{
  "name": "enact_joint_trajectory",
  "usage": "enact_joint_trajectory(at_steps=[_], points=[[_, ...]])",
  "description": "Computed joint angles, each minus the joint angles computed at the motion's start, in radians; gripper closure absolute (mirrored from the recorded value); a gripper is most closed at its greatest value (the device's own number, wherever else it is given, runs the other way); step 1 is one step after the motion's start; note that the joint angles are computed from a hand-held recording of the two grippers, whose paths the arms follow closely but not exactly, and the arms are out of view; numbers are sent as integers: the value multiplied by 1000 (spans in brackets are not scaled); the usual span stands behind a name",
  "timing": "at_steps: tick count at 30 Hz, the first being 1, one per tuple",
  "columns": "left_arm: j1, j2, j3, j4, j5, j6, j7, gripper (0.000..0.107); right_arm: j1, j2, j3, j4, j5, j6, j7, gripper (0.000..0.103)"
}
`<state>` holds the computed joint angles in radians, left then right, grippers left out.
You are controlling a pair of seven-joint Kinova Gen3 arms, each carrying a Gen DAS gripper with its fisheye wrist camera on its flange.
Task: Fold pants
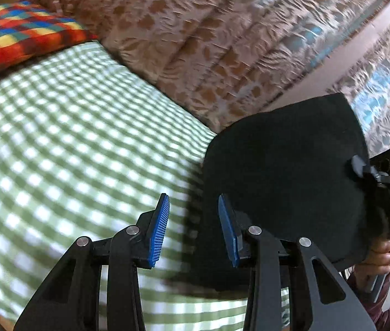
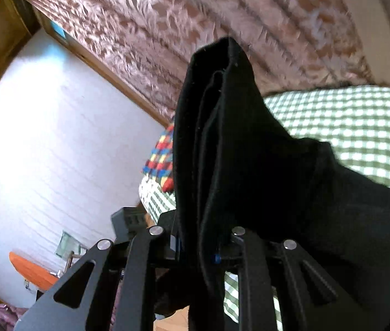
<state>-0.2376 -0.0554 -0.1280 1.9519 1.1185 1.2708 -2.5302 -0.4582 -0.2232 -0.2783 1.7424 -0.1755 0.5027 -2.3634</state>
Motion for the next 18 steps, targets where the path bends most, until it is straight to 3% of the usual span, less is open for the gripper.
enact_joint_trajectory(at_steps=[6,13,15,18], points=[[92,21,80,-28,4,4,-14,72,105,-208,12,130,23,146,-70,89],[234,59,180,-67,-134,-29,24,72,214,-377,80,375,-25,274,-110,88],[258,53,186,-61,-153,-42,19,72,230,-396,93,437,-47,271,-114,88],[276,46,182,-63,-162,-33,5,72,233,-438,109,549,-101,170,-118,88]])
